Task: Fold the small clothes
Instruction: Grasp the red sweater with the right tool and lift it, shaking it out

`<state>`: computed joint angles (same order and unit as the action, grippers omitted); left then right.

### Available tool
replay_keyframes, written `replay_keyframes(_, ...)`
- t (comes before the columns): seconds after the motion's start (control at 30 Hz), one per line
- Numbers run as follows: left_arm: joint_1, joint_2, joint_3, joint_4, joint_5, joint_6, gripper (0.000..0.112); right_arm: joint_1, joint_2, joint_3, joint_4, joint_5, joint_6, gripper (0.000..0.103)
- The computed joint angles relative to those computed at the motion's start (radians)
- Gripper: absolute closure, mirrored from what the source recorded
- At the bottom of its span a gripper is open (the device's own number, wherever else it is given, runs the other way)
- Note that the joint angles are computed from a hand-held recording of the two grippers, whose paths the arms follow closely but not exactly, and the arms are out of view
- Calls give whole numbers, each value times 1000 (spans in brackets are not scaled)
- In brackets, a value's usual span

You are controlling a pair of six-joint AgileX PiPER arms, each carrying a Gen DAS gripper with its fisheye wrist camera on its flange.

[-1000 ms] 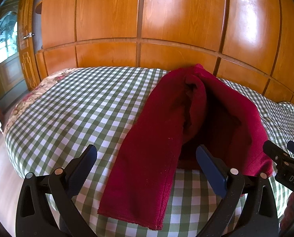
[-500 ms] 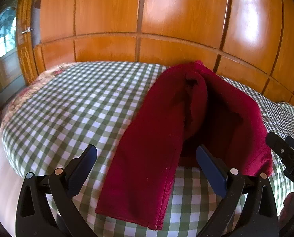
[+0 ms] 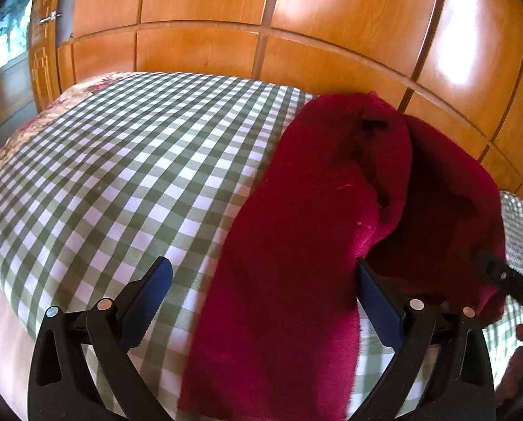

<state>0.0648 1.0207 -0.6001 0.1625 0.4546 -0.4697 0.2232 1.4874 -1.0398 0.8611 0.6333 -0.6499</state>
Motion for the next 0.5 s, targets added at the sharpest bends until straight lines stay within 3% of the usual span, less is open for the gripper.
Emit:
replay_keyframes(0.1, 28, 22, 18, -54, -28, 78, 13, -24, -26, 4, -1, -11, -58, 88)
replay_keyframes(0.17, 68, 45, 30, -177, -46, 210, 13, -65, -42, -6, -26, -16, -76, 91)
replay_keyframes(0.27, 85, 67, 46, -235, -74, 266, 13, -129, -19, -59, -111, -19, -26, 93)
replay_keyframes(0.43, -5, 80, 61, 60, -96, -23, 13, -243, 63, -141, -284, -43, 51, 93)
replay_keyframes(0.5, -22, 88, 61, 118, -99, -83, 13, -284, 112, -182, -363, -58, 89, 96)
